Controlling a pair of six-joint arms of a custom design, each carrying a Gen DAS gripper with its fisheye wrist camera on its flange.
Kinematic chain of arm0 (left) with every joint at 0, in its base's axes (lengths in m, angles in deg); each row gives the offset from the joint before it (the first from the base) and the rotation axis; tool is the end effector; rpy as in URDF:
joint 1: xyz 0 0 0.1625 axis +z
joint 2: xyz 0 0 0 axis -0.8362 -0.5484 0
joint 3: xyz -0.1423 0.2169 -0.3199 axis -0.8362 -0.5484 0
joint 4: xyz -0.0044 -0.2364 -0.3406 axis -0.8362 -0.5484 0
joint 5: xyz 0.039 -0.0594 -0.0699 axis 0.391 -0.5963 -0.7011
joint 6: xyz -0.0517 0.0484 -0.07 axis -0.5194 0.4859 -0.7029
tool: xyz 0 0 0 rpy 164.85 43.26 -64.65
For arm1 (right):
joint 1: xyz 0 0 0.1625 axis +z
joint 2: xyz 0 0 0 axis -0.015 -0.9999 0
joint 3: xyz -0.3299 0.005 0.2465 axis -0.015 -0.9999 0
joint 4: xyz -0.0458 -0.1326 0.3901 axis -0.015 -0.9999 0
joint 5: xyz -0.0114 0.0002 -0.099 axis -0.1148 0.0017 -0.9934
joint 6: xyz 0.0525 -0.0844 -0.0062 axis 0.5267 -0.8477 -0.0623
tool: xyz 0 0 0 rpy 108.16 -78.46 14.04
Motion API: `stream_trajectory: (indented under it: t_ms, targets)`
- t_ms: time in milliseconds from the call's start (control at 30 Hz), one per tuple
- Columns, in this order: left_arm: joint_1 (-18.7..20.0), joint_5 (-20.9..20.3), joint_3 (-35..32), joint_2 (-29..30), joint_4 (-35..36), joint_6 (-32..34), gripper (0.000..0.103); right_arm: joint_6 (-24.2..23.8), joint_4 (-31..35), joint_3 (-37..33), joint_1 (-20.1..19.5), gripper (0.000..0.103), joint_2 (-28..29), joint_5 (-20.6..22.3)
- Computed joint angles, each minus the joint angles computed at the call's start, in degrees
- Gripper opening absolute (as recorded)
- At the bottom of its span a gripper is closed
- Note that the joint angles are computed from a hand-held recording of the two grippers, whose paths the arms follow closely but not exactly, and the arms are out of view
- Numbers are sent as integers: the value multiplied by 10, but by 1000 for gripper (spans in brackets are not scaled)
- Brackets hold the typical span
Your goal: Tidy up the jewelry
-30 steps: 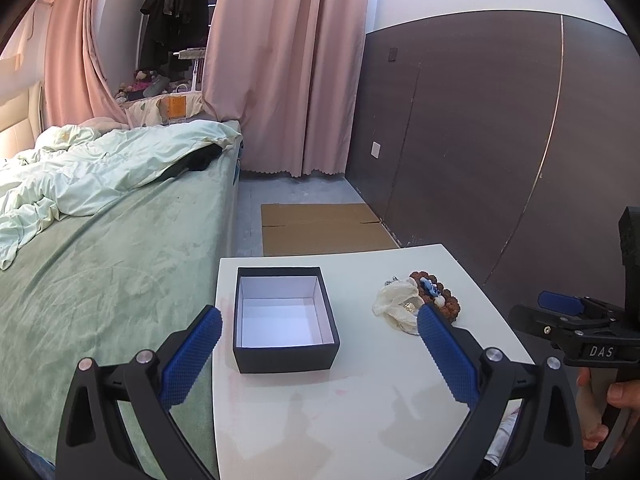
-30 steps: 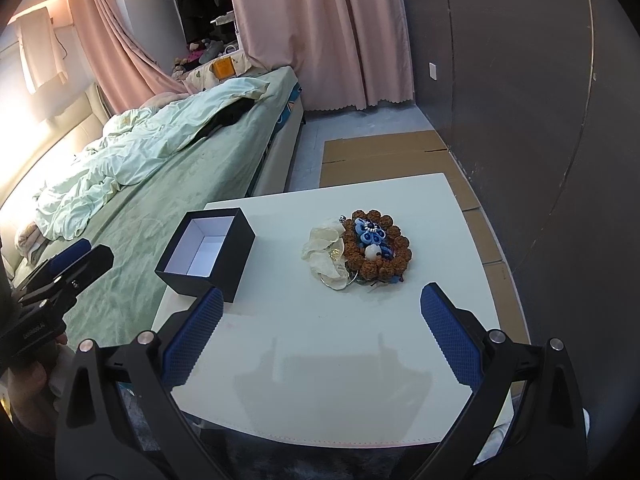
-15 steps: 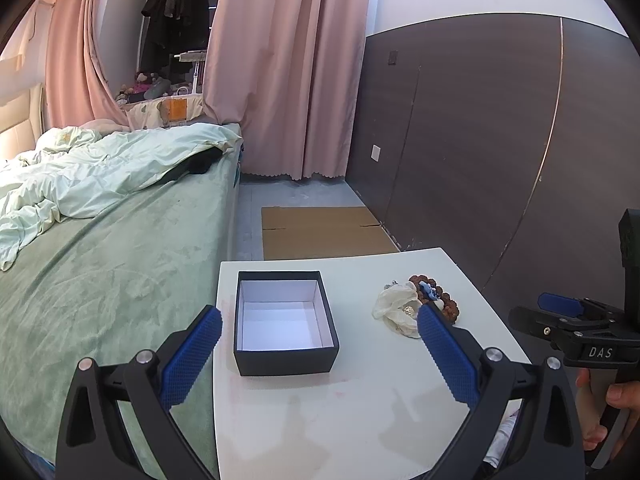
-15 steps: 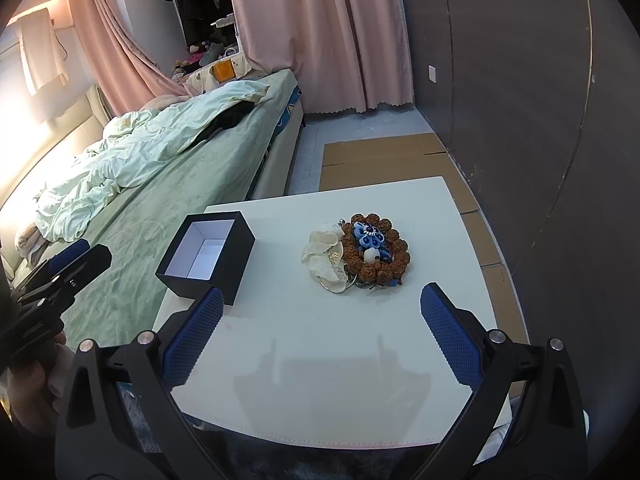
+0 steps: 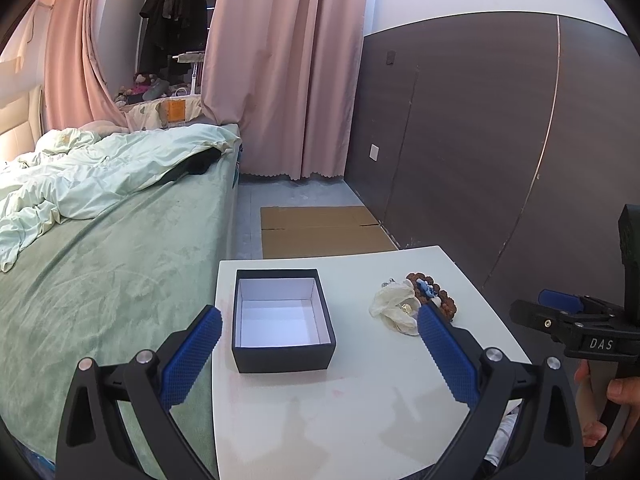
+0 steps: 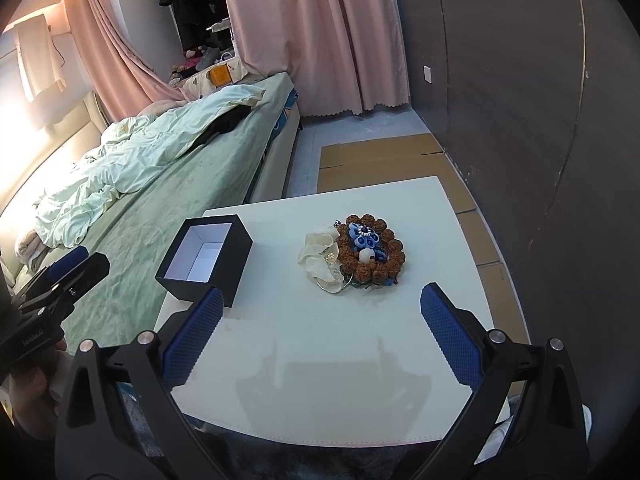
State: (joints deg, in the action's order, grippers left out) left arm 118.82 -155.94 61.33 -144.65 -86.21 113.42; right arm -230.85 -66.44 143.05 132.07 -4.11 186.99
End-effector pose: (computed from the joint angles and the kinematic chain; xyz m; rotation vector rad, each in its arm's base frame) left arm -0.0596 -0.4501 0.3159 1.2300 2.4810 -0.8430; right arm 0.3368 -0.3184 0.0287 -0.1492 -2.2100 1.2081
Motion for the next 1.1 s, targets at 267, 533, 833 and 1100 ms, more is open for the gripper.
stream_trajectory:
  t_ms: [267, 533, 833, 1100]
  targets:
    - [-1, -3, 3, -2, 0, -3, 95, 1, 3, 0, 1, 99, 1, 6]
    - [-1, -15, 1, 12, -12, -15, 95, 0, 3, -4, -5, 99, 0, 6]
    - [-4, -25, -12, 51, -25, -38, 92, -12, -52, 32, -35, 99, -42, -30]
    - [-11, -21, -19, 100, -40, -56, 85, -11, -144, 111, -89, 98, -116, -94]
